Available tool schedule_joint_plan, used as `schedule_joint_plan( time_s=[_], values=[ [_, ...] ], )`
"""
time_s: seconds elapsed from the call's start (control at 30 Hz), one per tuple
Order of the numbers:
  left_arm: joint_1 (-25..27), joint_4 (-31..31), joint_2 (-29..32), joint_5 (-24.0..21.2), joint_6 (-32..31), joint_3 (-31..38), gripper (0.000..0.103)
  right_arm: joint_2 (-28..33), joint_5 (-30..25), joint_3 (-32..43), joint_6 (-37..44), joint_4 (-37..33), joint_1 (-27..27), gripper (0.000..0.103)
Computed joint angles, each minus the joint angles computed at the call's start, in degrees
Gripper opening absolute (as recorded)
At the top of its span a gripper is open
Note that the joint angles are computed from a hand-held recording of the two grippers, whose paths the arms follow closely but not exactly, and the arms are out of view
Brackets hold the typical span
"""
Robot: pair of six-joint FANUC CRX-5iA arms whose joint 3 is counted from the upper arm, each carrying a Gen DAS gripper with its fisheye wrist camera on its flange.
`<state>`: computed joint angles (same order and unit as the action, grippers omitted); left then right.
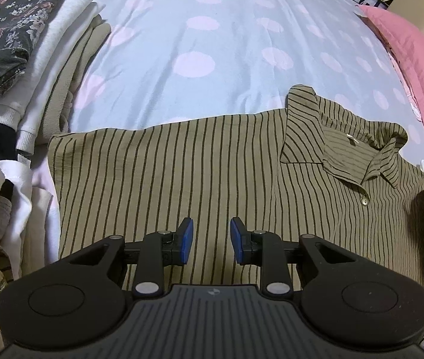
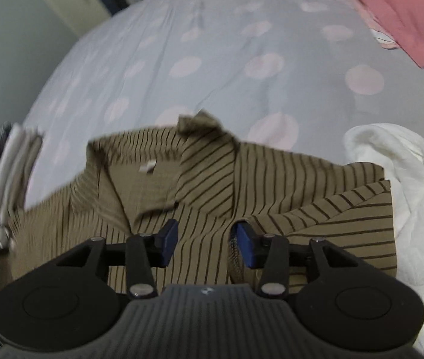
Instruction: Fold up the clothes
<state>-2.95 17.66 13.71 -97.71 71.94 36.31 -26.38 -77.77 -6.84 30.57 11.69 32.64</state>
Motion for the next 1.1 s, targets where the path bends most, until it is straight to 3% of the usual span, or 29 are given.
schedule_joint_plan(
  time_s=[0.1, 0.17, 0.23, 0.3, 0.37, 0.5, 0.63, 0.77, 1.0, 1.1],
  values=[
    [-0.08, 0.27, -0.08, -0.05, -0.39, -0.10, 0.025, -0.17, -0.46, -0.75, -2.12, 4.71, 2.22, 0.048],
    [-0.03, 0.34, -0.11, -0.18, -0.66, -0.19, 0.025, -1.16, 0.62, -1.24, -3.31, 4.61, 0.98, 0.048],
    [0.01, 0.21, -0.10, -0.24, -0.83, -0.24, 0.025, -1.52, 1.08, -0.92, -3.84, 2.66, -0.95, 0.048],
    [0.05, -0.08, 0.07, -0.37, -0.70, -0.09, 0.025, 1.53, -2.51, 2.79, 3.34, -2.52, -2.26, 0.050],
    [0.05, -0.42, 0.34, -0.52, -0.41, 0.17, 0.025, 3.55, -4.49, 2.97, 3.56, -0.42, 0.28, 0.050],
    [0.10, -0.46, 0.84, -0.83, 0.10, 0.66, 0.025, 5.11, -5.37, 4.94, 8.08, -5.74, -1.30, 0.051],
    [0.12, 0.19, 0.83, -0.96, -0.46, 0.58, 0.025, 5.23, -6.59, 5.44, 7.93, -4.10, 0.25, 0.051],
    [0.05, 0.10, 0.78, -0.94, -0.38, 0.55, 0.025, 5.08, -5.89, 7.20, 10.79, -14.24, -4.83, 0.052],
    [0.40, 0.90, 0.31, -0.48, 0.03, 0.33, 0.025, 5.60, -9.21, 7.28, 9.34, -12.75, -2.67, 0.056],
    [0.58, 1.16, 0.12, -0.32, 0.08, 0.24, 0.025, 6.14, -13.00, 6.75, 8.86, -5.70, 1.98, 0.059]
  ],
)
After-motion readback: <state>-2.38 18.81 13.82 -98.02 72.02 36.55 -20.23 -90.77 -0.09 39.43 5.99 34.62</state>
